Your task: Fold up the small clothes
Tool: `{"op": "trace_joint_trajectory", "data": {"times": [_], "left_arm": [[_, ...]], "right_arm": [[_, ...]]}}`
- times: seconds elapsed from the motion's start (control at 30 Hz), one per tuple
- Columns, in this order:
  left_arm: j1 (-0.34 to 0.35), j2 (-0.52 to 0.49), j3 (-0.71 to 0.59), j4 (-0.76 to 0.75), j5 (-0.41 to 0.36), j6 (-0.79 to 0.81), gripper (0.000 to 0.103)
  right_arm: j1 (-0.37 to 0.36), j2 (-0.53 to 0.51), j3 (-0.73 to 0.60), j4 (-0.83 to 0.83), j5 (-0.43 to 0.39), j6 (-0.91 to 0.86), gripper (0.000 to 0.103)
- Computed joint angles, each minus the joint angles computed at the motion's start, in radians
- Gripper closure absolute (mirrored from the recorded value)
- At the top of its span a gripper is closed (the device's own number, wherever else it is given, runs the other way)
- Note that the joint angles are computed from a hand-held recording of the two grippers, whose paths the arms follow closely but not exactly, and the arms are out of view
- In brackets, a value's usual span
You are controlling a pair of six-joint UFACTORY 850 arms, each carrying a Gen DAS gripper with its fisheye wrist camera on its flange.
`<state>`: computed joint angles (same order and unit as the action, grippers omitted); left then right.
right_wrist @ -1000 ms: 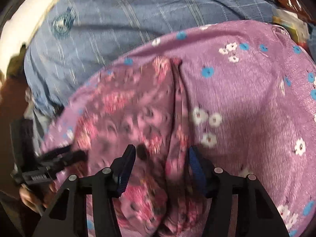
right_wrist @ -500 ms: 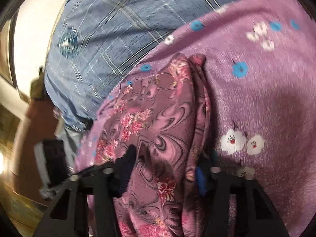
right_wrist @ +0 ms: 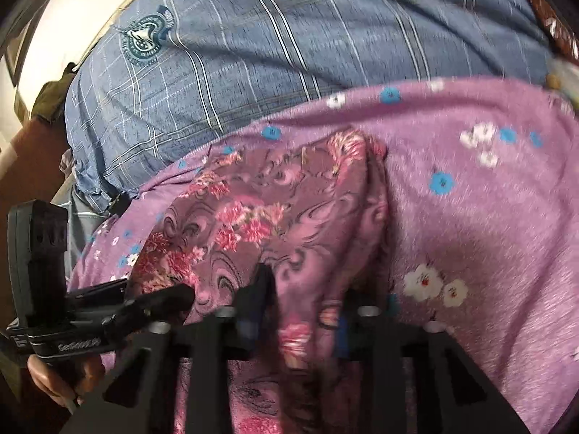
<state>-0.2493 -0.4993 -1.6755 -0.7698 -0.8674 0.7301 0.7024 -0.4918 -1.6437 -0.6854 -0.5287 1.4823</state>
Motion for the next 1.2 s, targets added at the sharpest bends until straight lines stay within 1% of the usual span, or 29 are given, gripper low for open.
{"op": "trace_joint_trajectory", "data": {"times": [0.03,0.1,0.17,0.23,0.33,0.43,0.47,0.57,0.63,0.67,0.7,0.73,0.77,0.83,0.87,0.9,0.93,0.97,1.0,1.03,1.1,1.13,1.17,1.2], "left_arm": [[0.003,0.004,0.002,-0.014,0.0,0.004,0.075],[0.004,0.02,0.016,-0.025,0.016,0.024,0.076],[0.003,0.049,0.037,-0.048,0.042,0.066,0.076],[0.01,0.07,0.049,-0.082,0.045,0.104,0.076],[0.029,0.103,0.068,-0.131,0.034,0.152,0.076],[0.042,0.143,0.09,-0.134,0.043,0.18,0.076],[0.049,0.156,0.098,-0.123,0.045,0.182,0.076],[0.079,0.193,0.136,-0.069,0.04,0.155,0.076],[0.109,0.212,0.167,-0.032,0.021,0.111,0.076],[0.122,0.217,0.178,-0.019,0.014,0.096,0.076],[0.13,0.222,0.188,-0.004,0.014,0.09,0.076],[0.136,0.222,0.194,0.024,0.022,0.083,0.076],[0.138,0.215,0.196,0.058,0.033,0.064,0.075],[0.139,0.182,0.185,0.125,0.027,-0.002,0.07],[0.133,0.15,0.169,0.19,0.016,-0.062,0.059],[0.131,0.143,0.172,0.214,0.028,-0.086,0.042],[0.131,0.143,0.178,0.218,0.056,-0.105,0.034],[0.132,0.14,0.172,0.22,0.055,-0.117,0.031],[0.134,0.14,0.171,0.211,0.051,-0.113,0.031],[0.134,0.141,0.174,0.213,0.052,-0.113,0.03],[0.132,0.144,0.177,0.219,0.052,-0.113,0.03],[0.137,0.144,0.174,0.22,0.048,-0.106,0.03],[0.139,0.147,0.175,0.222,0.05,-0.105,0.03],[0.141,0.152,0.176,0.222,0.058,-0.104,0.03]], "right_arm": [[0.005,0.014,0.013,-0.055,0.009,0.056,0.081],[0.017,0.018,0.008,-0.137,-0.002,0.127,0.082],[0.039,0.02,-0.003,-0.221,-0.04,0.178,0.082],[0.06,0.027,-0.007,-0.295,-0.076,0.229,0.082],[0.076,0.056,0.011,-0.405,-0.069,0.34,0.082],[0.093,0.082,0.027,-0.504,-0.045,0.436,0.082],[0.098,0.085,0.026,-0.514,-0.04,0.446,0.082],[0.108,0.079,0.003,-0.471,0.003,0.427,0.082],[0.111,0.055,-0.025,-0.375,0.052,0.369,0.083],[0.114,0.043,-0.041,-0.325,0.062,0.329,0.083],[0.12,0.025,-0.063,-0.269,0.063,0.28,0.083],[0.131,-0.003,-0.101,-0.204,0.045,0.219,0.083],[0.14,-0.024,-0.126,-0.174,0.028,0.188,0.083],[0.153,-0.068,-0.173,-0.122,-0.002,0.134,0.082],[0.158,-0.099,-0.206,-0.078,-0.025,0.085,0.081],[0.161,-0.131,-0.241,-0.037,-0.058,0.037,0.078],[0.162,-0.152,-0.262,-0.006,-0.086,0.003,0.073],[0.16,-0.18,-0.292,0.032,-0.129,-0.032,0.071],[0.156,-0.183,-0.291,0.048,-0.131,-0.038,0.069],[0.147,-0.175,-0.277,0.071,-0.107,-0.034,0.067],[0.127,-0.125,-0.206,0.081,-0.009,0.011,0.064],[0.124,-0.106,-0.18,0.051,0.016,0.046,0.061],[0.121,-0.077,-0.143,-0.021,0.032,0.117,0.059],[0.117,-0.056,-0.117,-0.065,0.036,0.162,0.056]]}}
